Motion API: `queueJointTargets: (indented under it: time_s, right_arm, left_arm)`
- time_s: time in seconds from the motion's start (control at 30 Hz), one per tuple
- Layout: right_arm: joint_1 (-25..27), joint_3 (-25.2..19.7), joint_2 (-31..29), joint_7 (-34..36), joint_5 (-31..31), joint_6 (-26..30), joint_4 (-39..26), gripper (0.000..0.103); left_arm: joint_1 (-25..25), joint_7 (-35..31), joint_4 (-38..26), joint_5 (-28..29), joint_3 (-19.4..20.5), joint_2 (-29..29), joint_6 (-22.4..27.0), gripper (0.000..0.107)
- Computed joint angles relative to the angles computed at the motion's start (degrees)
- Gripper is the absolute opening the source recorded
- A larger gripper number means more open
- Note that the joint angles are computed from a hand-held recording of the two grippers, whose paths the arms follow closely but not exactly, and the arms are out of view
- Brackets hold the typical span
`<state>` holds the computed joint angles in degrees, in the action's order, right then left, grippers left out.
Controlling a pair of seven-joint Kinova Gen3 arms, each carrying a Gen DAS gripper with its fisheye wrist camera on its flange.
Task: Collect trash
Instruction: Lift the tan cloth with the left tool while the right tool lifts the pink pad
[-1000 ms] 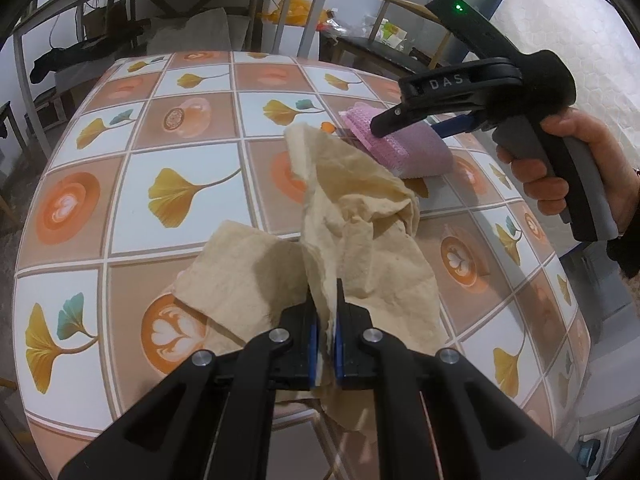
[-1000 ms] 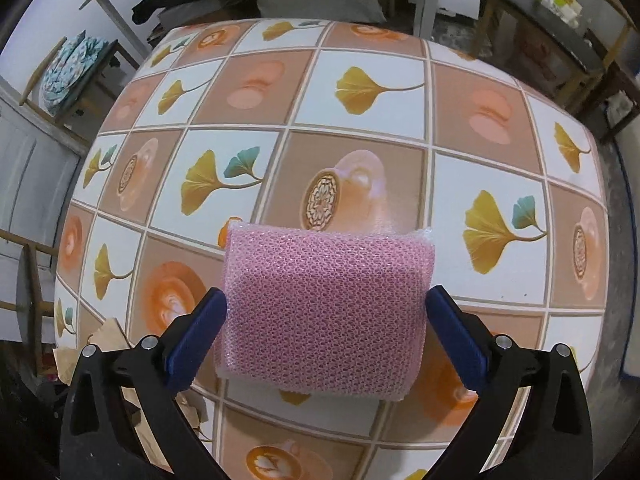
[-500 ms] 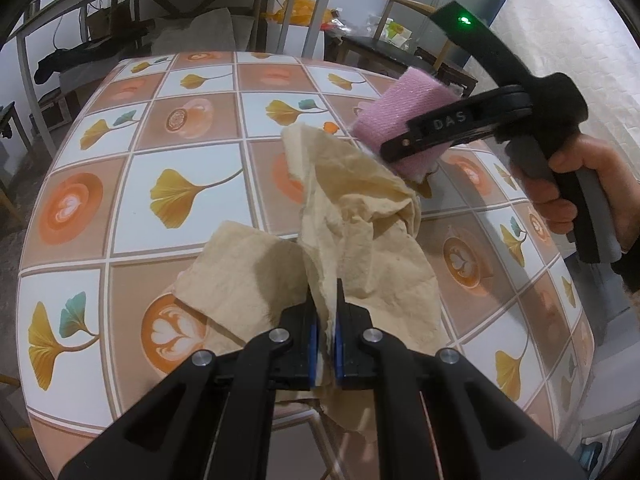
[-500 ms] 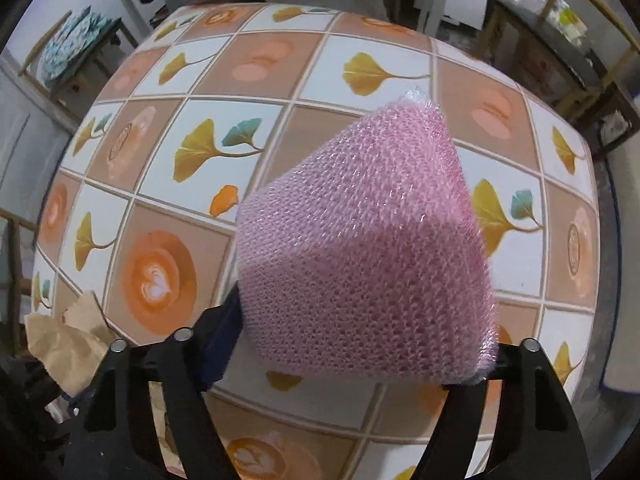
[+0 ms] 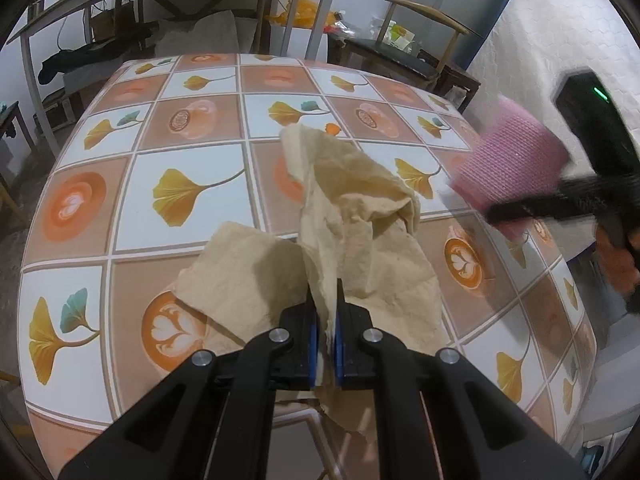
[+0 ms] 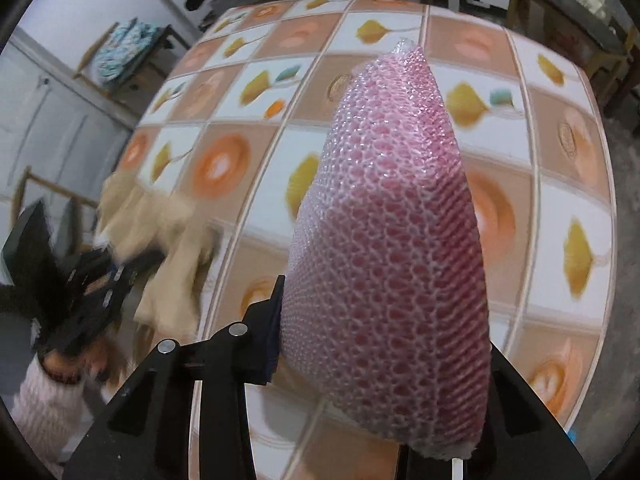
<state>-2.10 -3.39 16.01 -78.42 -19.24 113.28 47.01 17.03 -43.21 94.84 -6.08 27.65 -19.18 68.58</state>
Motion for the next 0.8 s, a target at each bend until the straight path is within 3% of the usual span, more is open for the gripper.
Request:
queueJointTargets:
  time_s: [0.23,0.43,0.6,0.8]
  right_arm:
    - [5.17,3.06,-11.54,3.98,-3.35,-2.81,13.02,0.031]
    - [6.81,6.76,-17.54,5.23,-5.32,-5.01,20.03,0.031]
    - [7.18,9.44,-20.79,6.03,-4.99,-4.79,22.01,0.031]
    - [7.23,10.74,-23.17,5.01,-4.68,-5.17,23.16,0.031]
  left_arm:
    - [0.04,1.4,-0.35,-0.23,1.61,-0.12,0.27,0.005]
    - [-0.01,4.67,-2.74,-2.45,6.51,0.48,2.32,0.004]
    - [-0.03,8.79,-6.1,-5.9,13.35,2.09,5.33,0.004]
    - [-0.06,16.48,-12.3,-15.26,27.11,7.61,11.51,0.005]
